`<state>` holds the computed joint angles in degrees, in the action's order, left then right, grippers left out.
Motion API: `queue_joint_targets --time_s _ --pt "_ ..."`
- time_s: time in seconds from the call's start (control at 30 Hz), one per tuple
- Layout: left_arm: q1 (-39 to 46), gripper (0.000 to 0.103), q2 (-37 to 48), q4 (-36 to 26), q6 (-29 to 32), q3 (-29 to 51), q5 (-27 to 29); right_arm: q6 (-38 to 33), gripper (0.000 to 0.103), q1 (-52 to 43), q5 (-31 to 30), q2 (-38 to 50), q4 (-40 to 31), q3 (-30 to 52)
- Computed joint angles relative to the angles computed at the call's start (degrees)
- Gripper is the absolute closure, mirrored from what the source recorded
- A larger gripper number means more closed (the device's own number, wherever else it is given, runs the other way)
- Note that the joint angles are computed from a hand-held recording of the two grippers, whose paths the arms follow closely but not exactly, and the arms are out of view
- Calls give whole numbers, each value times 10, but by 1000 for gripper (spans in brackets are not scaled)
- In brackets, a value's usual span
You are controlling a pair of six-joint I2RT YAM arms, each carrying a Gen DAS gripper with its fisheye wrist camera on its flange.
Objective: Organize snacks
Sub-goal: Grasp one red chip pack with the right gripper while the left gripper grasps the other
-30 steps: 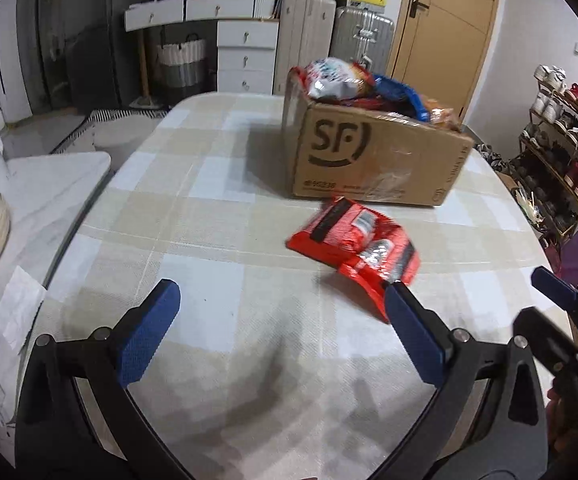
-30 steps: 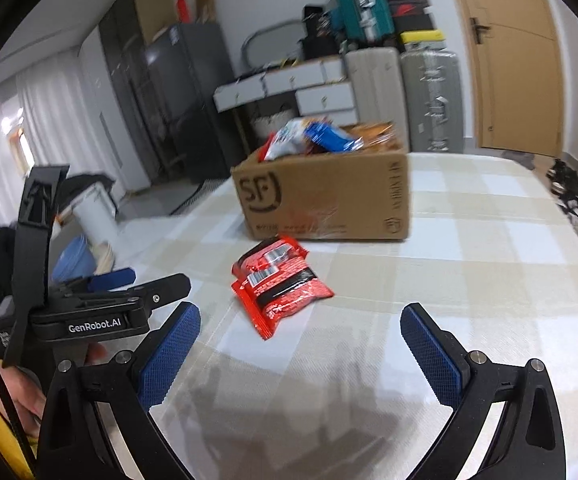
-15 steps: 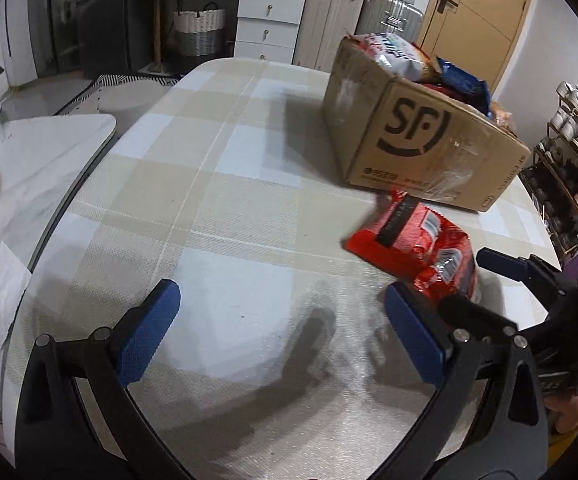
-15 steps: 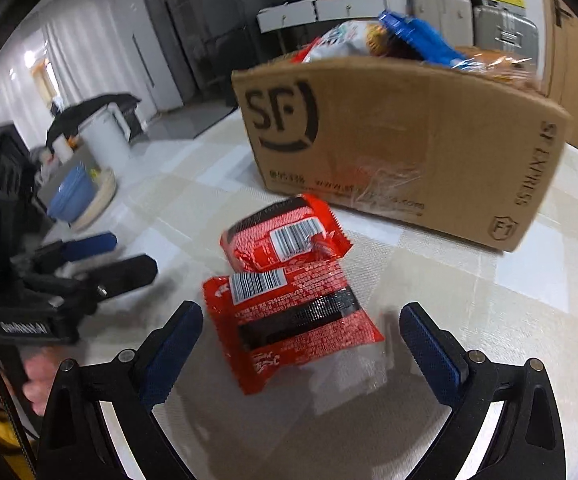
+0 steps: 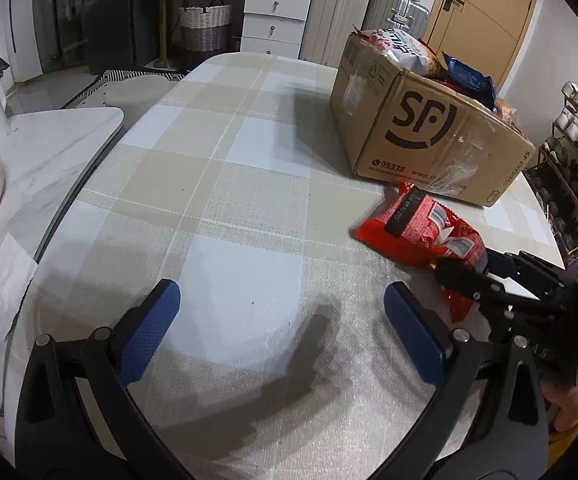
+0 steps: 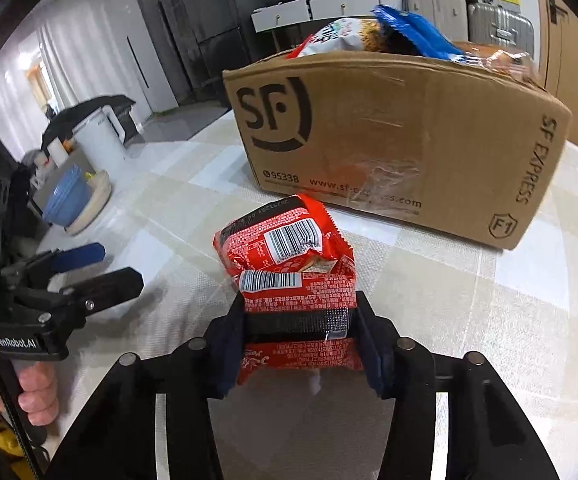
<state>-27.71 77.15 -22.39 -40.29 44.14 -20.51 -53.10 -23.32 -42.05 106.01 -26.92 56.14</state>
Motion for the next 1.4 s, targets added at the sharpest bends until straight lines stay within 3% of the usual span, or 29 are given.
queue_joint_targets --time_s 0.1,0.2,0.47,0.73,1.1,1.4 --pt "-17 1 -4 -21 -9 8 -18 -16 54 -33 -42 -6 -20 2" --pt "-33 1 -7 -41 -20 16 -34 -65 54 -73 -82 8 -88 24" --pt "-80 1 15 -81 -33 59 -70 -158 54 -174 -137 34 -213 70" --pt "-75 1 86 -80 30 135 -44 -260 54 -247 -164 86 -331 136" --pt "-32 1 261 -113 122 308 8 -245 54 -242 -169 97 -330 142" --pt "-16 3 306 -107 119 332 28 -238 54 -237 -165 101 -324 144"
